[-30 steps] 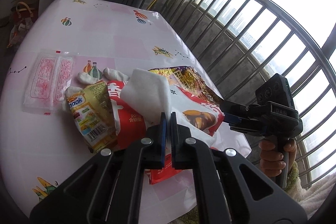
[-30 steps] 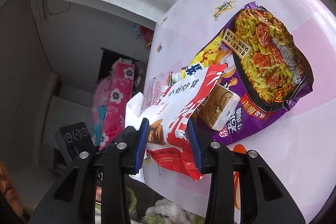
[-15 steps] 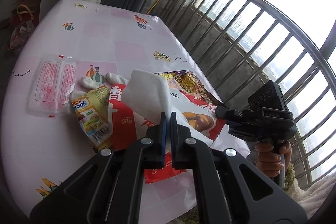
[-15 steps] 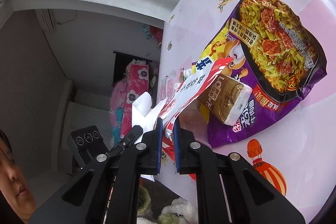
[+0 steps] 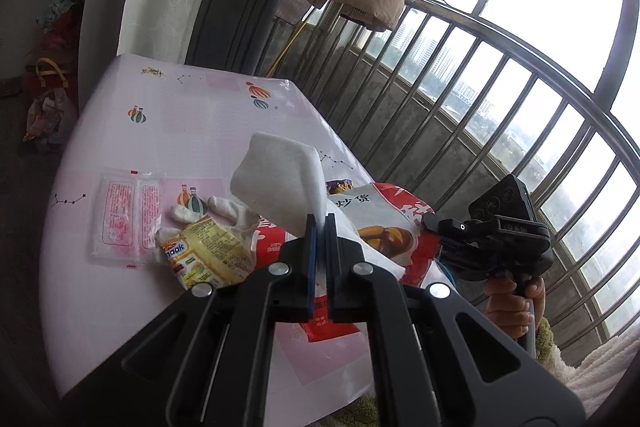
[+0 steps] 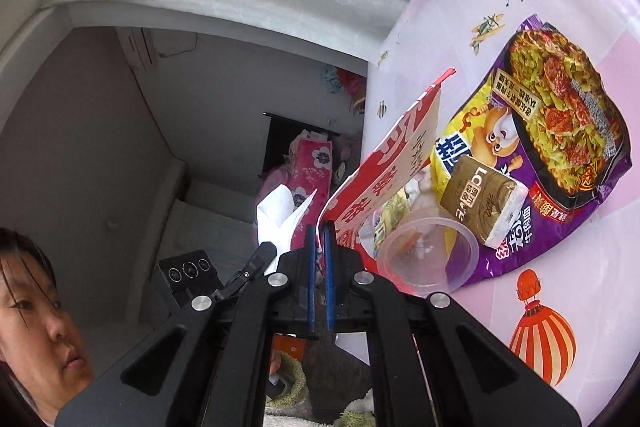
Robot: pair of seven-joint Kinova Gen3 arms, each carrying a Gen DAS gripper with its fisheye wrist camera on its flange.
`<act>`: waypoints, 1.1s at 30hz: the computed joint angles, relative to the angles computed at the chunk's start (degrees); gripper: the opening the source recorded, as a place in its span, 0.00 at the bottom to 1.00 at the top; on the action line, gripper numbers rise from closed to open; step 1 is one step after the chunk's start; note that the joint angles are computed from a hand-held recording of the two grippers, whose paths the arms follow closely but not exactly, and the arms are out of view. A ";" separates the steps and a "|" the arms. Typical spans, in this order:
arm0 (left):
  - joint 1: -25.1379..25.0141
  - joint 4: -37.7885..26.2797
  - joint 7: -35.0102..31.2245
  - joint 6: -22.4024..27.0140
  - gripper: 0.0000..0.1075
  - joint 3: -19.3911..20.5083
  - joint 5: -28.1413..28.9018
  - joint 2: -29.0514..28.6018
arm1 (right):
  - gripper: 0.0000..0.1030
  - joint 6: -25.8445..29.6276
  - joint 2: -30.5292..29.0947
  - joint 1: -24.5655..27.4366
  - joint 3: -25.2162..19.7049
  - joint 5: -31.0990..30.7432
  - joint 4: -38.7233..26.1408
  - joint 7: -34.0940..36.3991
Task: Collect trash
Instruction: 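Lift tissue and snack bag and carry both over the blue wastebasket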
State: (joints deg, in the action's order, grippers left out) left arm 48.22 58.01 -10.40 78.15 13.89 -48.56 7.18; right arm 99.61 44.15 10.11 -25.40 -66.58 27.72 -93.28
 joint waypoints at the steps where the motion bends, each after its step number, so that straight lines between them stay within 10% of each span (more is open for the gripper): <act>1: 0.43 -0.99 -0.46 0.81 0.02 0.14 -0.87 0.28 | 0.04 -0.28 -0.25 0.67 -0.15 -0.39 0.16 0.33; 11: 2.86 -7.70 -5.72 2.05 0.02 -2.14 -2.96 3.04 | 0.04 -3.15 -2.70 8.64 0.04 -3.32 0.82 3.70; 33: 0.56 -27.69 -24.37 -0.96 0.02 -11.41 18.04 18.79 | 0.04 -7.62 -6.56 24.58 4.49 -7.45 10.04 8.80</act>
State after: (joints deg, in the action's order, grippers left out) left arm 48.78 30.32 -34.77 77.19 2.48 -30.52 25.96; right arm 91.99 37.58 34.68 -20.91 -74.03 37.76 -84.48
